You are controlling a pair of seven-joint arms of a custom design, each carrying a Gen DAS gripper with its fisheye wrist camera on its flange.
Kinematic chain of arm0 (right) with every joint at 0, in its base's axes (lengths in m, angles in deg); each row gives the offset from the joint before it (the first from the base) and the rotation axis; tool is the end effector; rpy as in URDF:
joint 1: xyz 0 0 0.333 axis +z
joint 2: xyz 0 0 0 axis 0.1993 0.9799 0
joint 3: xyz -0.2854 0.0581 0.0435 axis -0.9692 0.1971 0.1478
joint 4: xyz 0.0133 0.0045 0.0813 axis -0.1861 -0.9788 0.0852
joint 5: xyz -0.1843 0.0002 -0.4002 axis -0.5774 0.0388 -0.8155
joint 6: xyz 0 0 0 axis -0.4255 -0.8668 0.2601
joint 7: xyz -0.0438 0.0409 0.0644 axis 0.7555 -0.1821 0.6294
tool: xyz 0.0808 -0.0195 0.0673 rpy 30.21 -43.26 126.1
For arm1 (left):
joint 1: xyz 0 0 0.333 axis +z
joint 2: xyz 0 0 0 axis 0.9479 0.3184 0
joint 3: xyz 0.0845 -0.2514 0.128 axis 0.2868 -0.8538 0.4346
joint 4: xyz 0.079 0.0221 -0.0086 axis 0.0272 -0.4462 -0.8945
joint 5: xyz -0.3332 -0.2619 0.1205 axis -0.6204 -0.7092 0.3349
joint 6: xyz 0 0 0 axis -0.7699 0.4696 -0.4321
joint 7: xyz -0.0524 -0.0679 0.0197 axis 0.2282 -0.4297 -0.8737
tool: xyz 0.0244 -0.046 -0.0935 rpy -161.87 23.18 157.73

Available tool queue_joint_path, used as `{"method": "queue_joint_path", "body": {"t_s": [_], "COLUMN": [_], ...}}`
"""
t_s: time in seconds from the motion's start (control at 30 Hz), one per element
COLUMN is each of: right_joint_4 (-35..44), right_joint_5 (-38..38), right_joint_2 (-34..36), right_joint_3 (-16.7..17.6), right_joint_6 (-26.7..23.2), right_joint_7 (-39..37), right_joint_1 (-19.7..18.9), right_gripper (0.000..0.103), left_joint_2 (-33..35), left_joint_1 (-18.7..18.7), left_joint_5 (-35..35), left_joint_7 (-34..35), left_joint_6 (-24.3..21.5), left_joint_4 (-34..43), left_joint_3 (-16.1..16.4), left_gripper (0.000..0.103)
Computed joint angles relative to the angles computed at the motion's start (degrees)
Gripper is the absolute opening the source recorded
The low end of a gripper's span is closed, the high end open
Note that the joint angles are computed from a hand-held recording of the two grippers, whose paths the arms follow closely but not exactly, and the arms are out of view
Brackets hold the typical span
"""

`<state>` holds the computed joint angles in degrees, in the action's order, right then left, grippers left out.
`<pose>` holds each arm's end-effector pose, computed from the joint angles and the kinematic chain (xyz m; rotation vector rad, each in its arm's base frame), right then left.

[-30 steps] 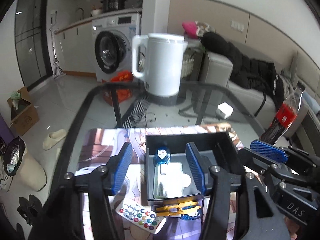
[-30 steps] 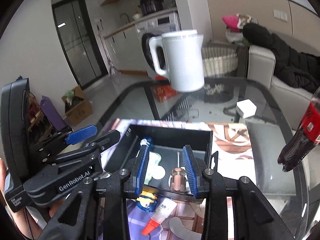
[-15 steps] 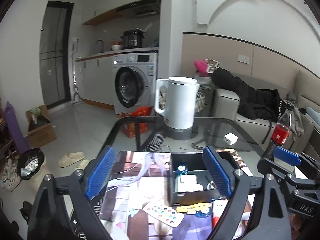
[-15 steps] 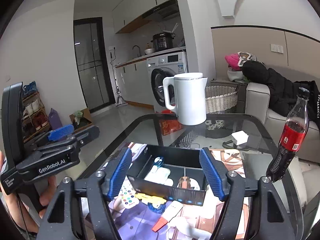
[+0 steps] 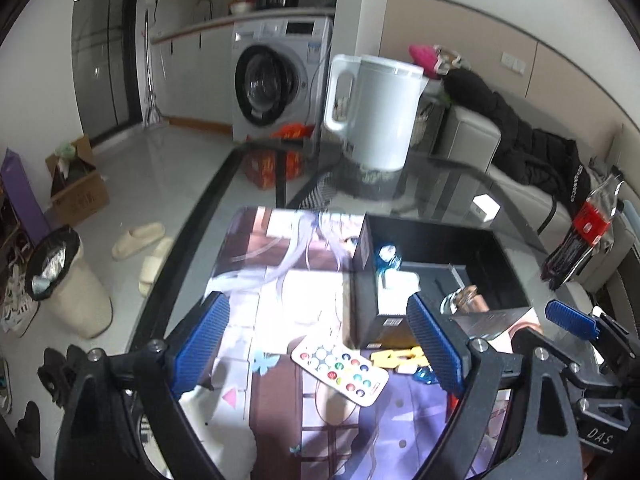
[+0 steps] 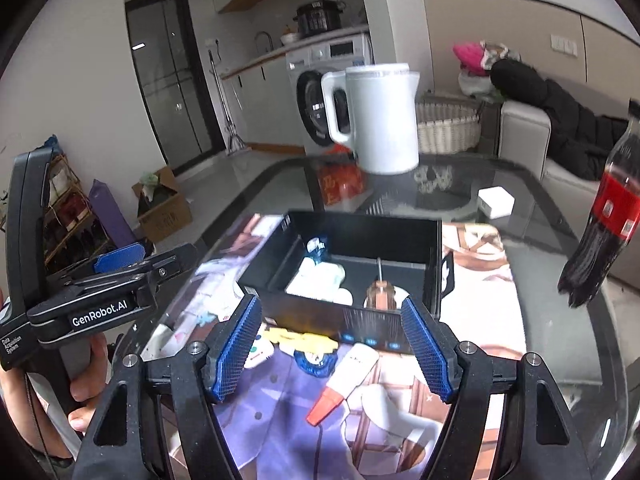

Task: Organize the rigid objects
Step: 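Raise both open tools out of the box and move toward the loose items, then grasp the white remote control with the left tool while the right tool grasps the white glue bottle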

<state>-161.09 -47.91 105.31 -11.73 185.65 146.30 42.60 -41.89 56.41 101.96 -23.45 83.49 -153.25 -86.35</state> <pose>0.6565 0.3438 0.3988 -1.7321 1.5852 -0.5795 0.6974 -0.2449 0.4101 -1.7375 1.8468 -0.8957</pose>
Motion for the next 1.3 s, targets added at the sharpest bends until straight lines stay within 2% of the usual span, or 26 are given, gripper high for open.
{"method": "queue_joint_path", "body": {"t_s": [0.07, 0.17, 0.3, 0.47, 0.8, 1.03, 1.13, 1.3], "right_joint_4": [2.2, 3.2, 4.3, 5.4, 7.0, 10.3, 11.5, 12.1], "right_joint_5": [6.2, 11.5, 15.8, 16.9, 17.0, 18.1, 18.0, 17.6], "right_joint_2": [2.0, 3.3, 4.5, 5.4, 6.9, 9.6, 10.5, 10.8], "right_joint_3": [5.4, 7.5, 8.2, 7.4, 6.9, 7.0, 6.7, 6.5], "right_joint_6": [-3.7, -6.4, -8.7, -10.5, -12.9, -15.4, -15.9, -17.6], "right_joint_7": [-7.2, -11.4, -14.7, -15.9, -16.8, -17.6, -17.7, -17.9], "right_joint_1": [-4.3, -5.9, -6.3, -5.3, -4.8, -4.8, -4.7, -4.4], "right_gripper": [0.074, 0.074, 0.074, 0.074, 0.074, 0.074, 0.074, 0.074], "left_joint_2": [1.9, 4.4, 8.0, 11.7, 14.4, 15.9, 17.3, 16.1], "left_joint_1": [0.5, 1.5, 3.1, 3.6, 1.8, 0.6, -0.5, 0.0], "left_joint_5": [-1.5, -4.6, -9.6, -13.8, -14.3, -12.1, -10.1, -10.1], "left_joint_7": [1.5, 2.7, 5.5, 7.8, 7.3, 6.1, 5.5, 7.5], "left_joint_6": [-3.7, -9.0, -15.0, -20.5, -23.3, -24.6, -26.5, -26.7], "left_joint_4": [2.6, 5.9, 10.3, 14.7, 17.7, 19.9, 22.4, 20.8], "left_joint_3": [-1.0, -2.4, -4.4, -5.7, -4.7, -3.6, -2.8, -3.8], "left_gripper": [0.091, 0.091, 0.091, 0.091, 0.091, 0.091, 0.091, 0.088]}}
